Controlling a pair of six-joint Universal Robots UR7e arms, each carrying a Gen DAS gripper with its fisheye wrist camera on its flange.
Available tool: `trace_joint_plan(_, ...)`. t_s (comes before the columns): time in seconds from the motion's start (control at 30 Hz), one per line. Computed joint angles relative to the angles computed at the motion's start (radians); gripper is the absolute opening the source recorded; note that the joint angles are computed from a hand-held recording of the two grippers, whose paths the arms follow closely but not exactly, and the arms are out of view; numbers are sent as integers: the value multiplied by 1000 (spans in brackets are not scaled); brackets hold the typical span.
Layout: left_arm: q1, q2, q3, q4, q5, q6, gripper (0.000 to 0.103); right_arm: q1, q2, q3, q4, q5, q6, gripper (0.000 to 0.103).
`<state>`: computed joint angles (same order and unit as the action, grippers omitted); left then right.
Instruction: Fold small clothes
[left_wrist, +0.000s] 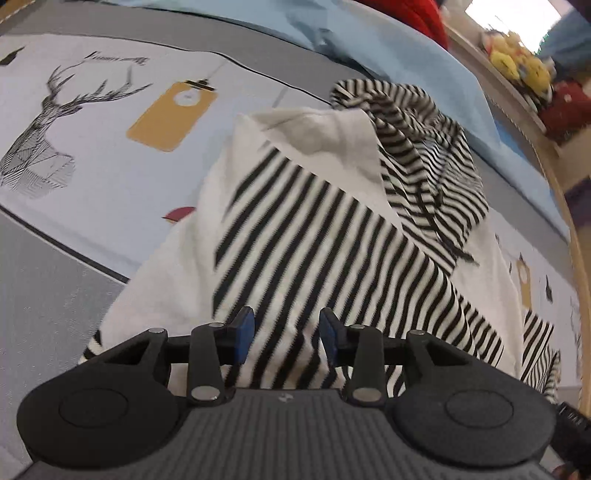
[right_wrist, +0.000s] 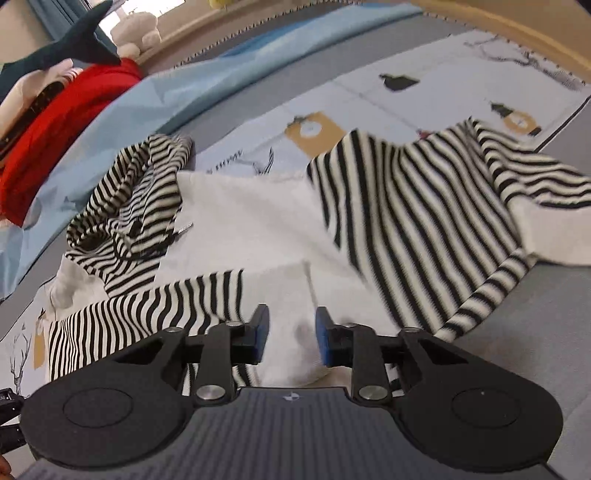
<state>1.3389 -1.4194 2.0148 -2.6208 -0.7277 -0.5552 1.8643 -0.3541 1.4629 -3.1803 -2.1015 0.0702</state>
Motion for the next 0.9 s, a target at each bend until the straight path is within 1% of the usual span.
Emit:
trace_joint_plan(0.07, -8, 10, 4, -5, 4, 19, 43, -5, -16, 19, -14, 3, -13, 19)
trace_joint_plan(0.13, -19, 15, 11, -13, 5, 42, 43, -12, -33, 36, -18, 23, -20, 19)
trace_joint_plan(0.23, -20, 36, 8, -22, -13, 64, 43, -19, -50, 55, -34, 30, -32, 19)
trace_joint_plan(0.37, 3, 60, -14, 59, -44, 30, 46, -37, -78, 77, -68, 16, -33, 19)
trace_joint_plan(0.43, 14, 65, -22, 87, -66, 5, 46, -51, -96, 89, -99, -7, -35, 19)
trace_joint_plan(0.5, 7, 67, -20, 76, -59, 11, 50, -69, -119, 101, -127, -27, -26, 19)
trace_joint_plan(0.57, 2, 65, -18, 54, -67, 20, 52, -88, -142, 113, -154, -48, -20, 19)
trace_joint_plan(0.67, -3, 69, -18, 47, -65, 24, 52, -118, -171, 129, -210, -115, -13, 20)
trace_joint_plan(0.73, -6, 74, -20, 54, -61, 20, 52, -142, -189, 138, -220, -152, 10, 20)
trace_joint_plan(0.8, -6, 80, -23, 55, -63, 21, 52, -167, -212, 151, -201, -164, 59, 21)
trace_joint_plan(0.83, -6, 83, -24, 53, -64, 23, 52, -182, -226, 157, -172, -161, 92, 27)
trace_joint_plan(0.9, -6, 86, -25, 50, -67, 24, 52, -211, -249, 167, -111, -137, 155, 32)
